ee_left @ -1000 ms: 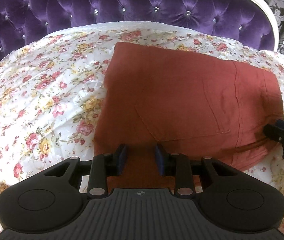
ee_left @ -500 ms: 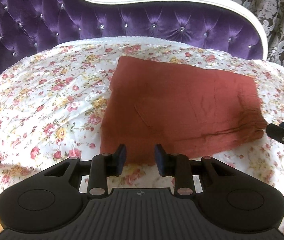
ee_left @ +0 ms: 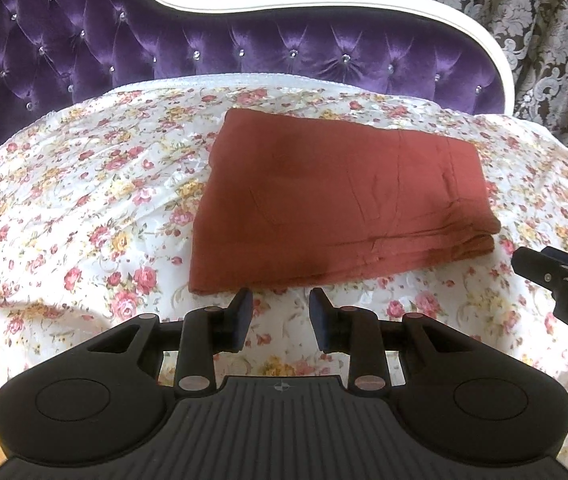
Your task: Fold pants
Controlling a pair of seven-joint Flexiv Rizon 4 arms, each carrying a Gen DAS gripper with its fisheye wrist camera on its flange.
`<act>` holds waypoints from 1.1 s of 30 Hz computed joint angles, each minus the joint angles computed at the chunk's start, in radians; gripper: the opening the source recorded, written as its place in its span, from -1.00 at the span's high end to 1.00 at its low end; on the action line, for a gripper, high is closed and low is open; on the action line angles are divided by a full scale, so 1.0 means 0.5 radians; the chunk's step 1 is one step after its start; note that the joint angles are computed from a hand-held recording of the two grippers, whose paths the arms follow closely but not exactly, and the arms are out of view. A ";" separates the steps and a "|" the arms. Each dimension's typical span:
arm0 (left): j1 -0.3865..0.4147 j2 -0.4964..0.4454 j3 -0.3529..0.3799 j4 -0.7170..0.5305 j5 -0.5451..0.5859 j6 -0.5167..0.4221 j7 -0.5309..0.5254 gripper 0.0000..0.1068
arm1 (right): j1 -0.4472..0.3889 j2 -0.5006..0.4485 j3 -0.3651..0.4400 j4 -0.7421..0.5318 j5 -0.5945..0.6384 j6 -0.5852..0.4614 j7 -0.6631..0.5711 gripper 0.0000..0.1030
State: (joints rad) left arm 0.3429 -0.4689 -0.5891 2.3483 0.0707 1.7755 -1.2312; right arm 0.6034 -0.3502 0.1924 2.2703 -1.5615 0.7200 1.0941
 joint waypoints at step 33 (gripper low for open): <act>-0.103 0.050 0.096 0.023 -0.088 -0.058 0.054 0.42 | 0.009 -0.049 -0.018 -0.038 0.045 0.092 -0.053 0.19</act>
